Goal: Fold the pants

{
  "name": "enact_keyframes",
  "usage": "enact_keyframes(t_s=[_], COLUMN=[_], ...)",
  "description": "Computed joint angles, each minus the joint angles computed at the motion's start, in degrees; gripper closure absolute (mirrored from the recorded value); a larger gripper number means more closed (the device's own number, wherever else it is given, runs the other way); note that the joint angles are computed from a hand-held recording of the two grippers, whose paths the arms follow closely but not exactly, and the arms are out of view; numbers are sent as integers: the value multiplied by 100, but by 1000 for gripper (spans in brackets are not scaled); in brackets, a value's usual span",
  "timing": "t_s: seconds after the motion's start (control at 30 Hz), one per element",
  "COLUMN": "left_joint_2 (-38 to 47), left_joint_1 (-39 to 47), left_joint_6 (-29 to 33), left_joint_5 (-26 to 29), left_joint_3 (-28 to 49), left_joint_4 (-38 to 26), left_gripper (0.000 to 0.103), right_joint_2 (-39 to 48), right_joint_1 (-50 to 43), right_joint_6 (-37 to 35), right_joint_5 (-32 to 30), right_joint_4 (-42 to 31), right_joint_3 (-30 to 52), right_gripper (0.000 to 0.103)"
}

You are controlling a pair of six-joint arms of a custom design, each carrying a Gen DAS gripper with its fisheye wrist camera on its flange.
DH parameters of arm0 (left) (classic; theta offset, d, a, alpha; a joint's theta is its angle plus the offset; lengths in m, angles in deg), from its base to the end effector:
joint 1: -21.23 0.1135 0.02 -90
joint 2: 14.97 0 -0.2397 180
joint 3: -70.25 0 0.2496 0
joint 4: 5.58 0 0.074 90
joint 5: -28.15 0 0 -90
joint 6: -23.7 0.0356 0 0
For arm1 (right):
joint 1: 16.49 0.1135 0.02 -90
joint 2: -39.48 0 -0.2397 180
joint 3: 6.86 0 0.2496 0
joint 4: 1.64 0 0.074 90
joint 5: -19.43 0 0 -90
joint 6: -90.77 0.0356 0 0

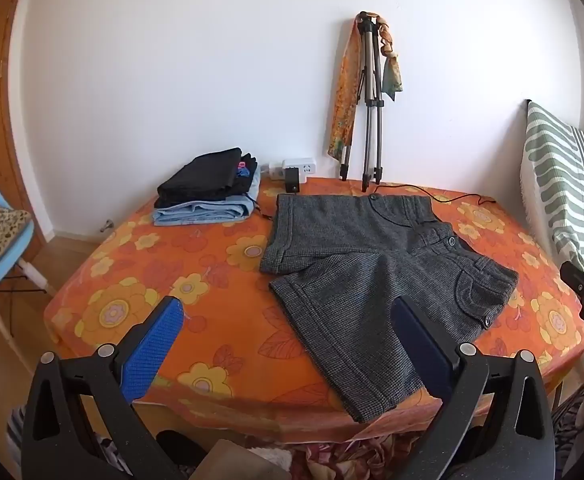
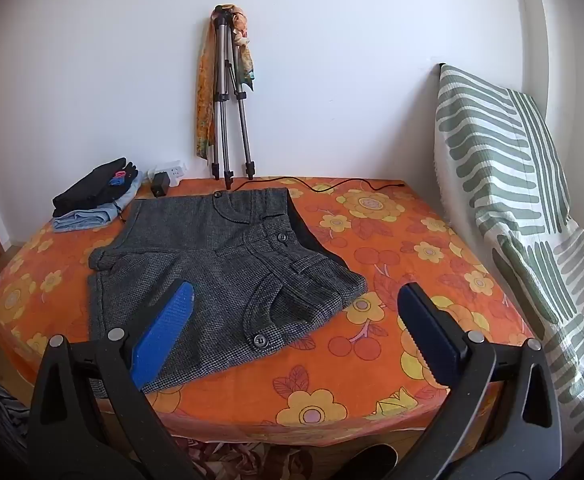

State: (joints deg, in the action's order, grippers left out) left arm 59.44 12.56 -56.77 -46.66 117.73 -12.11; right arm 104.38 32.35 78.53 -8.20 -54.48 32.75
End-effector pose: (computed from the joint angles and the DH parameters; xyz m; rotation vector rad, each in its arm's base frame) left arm 0.2640 -0.0497 0.1716 0.4897 2.0878 -0.2766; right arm 0.1308 0.1017 0.1354 0.6393 1.9605 -0.3686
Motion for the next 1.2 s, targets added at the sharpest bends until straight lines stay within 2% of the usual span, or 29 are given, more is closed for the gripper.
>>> enact_keyframes(t_s=[0.4,1.2], left_joint_2=[119,-161], left_joint_1=[-41,-148], left_joint_6=[31,8], left_joint_5=[-19,-157], left_joint_3=[85,-96], left_joint_4=[34,66], left_gripper=[0,0], right_joint_2=[-23,-35], right_joint_1=[-19,-48], right_joint_6=[-6,-114], right_joint_5=[-35,-60], right_joint_4=[13,278], right_joint_3=[-2,-135], right_gripper=[0,0])
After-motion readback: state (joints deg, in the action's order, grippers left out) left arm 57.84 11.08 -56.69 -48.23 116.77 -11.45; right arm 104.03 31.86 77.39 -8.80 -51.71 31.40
